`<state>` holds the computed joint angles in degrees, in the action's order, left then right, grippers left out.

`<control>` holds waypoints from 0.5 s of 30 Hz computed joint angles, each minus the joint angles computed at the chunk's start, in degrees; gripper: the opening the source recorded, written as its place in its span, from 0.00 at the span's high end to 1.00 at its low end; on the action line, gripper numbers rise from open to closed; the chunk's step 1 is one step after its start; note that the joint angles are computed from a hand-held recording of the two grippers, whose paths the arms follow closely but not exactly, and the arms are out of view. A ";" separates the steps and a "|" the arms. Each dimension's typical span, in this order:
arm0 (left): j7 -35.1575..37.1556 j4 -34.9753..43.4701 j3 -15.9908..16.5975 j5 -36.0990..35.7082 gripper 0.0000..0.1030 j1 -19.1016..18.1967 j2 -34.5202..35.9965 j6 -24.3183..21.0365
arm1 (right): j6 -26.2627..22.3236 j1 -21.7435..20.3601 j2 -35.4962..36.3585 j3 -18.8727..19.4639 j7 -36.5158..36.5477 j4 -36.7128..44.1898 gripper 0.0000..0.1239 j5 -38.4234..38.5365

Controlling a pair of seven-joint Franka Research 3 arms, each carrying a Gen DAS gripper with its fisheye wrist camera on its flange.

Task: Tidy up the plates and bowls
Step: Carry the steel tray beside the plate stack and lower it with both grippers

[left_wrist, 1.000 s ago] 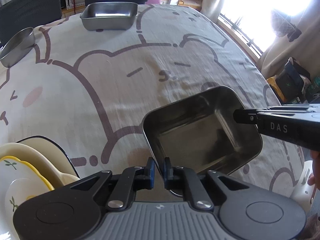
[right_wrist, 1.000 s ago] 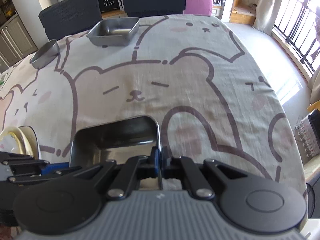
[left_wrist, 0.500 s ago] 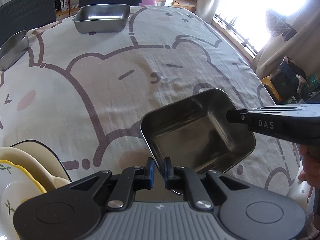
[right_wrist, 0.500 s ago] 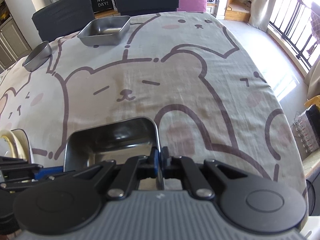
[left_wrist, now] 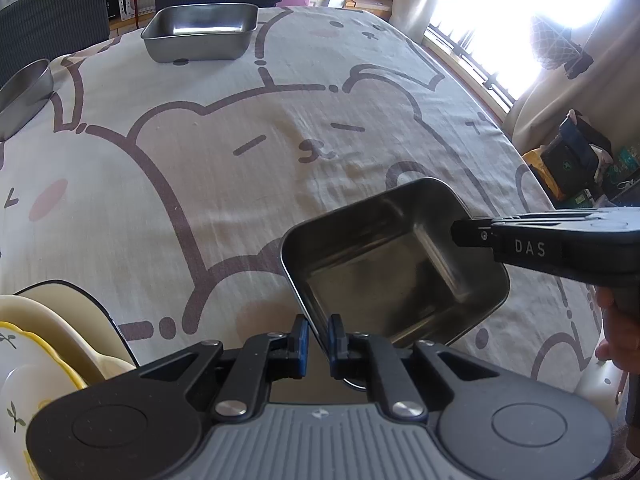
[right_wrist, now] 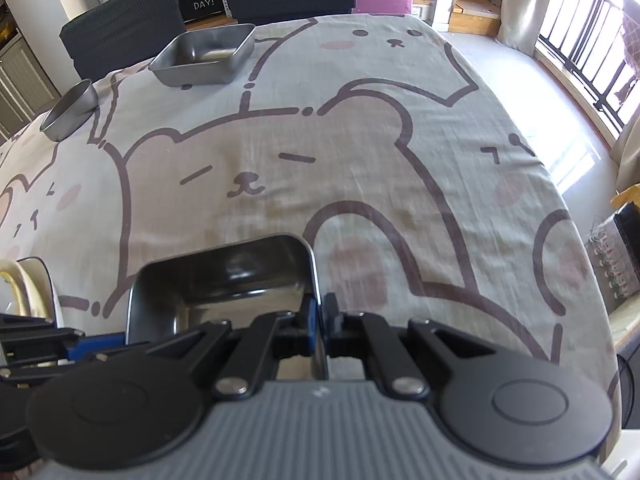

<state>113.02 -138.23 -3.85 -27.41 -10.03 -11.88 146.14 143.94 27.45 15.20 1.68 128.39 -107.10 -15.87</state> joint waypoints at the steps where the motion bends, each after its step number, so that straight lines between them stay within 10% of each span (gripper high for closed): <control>1: 0.01 0.02 0.01 -0.05 0.90 0.00 -0.01 -0.04 | -0.03 0.00 0.00 0.03 -0.04 0.01 0.96 0.07; 15: 0.44 -0.19 0.03 -0.11 0.89 -0.01 -0.35 -0.07 | -0.45 -0.47 -0.33 0.46 -2.29 -0.81 0.92 2.37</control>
